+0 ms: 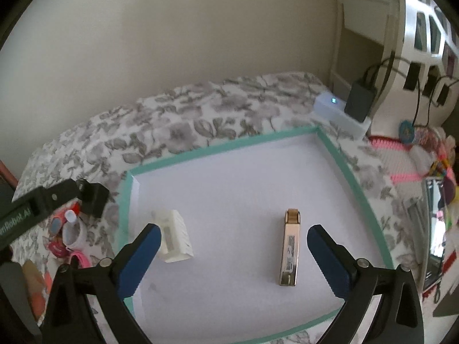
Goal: Organize rigid objects
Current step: 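Move both tools back over the pile of items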
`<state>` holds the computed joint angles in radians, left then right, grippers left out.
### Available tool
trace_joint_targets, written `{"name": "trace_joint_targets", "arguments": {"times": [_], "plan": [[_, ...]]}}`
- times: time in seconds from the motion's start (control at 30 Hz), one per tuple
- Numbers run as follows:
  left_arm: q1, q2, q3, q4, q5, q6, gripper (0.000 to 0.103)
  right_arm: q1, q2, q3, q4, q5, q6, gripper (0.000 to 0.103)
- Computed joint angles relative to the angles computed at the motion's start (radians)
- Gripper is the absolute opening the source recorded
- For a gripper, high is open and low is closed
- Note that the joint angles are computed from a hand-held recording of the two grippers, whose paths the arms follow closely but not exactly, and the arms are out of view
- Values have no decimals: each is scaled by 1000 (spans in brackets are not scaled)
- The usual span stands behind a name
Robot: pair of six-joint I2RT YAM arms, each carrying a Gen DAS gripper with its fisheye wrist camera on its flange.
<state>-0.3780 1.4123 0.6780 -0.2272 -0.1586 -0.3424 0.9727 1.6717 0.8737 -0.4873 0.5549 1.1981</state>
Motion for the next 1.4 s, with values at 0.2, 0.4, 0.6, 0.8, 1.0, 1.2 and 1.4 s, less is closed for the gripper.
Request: {"name": "trace_joint_targets", "arguments": {"times": [0.2, 0.4, 0.6, 0.8, 1.0, 1.2, 1.4], "plan": [[95, -81, 8, -73, -10, 92, 102, 29, 20, 56, 3, -6, -22, 103], [185, -116, 40, -204, -63, 160, 102, 61, 78, 137, 22, -50, -40, 103], [339, -164, 58, -280, -42, 261, 102, 107, 173, 264, 16, -84, -82, 103], [469, -212, 19, -291, 9, 337, 102, 141, 287, 407, -2, -131, -130, 103], [529, -174, -53, -251, 27, 363, 102, 168, 388, 514, -5, -208, -153, 103], [589, -84, -91, -196, 45, 413, 102, 185, 523, 647, -73, -300, -183, 103], [657, 38, -113, -127, 84, 442, 102, 195, 637, 758, -127, -367, -204, 103]]}}
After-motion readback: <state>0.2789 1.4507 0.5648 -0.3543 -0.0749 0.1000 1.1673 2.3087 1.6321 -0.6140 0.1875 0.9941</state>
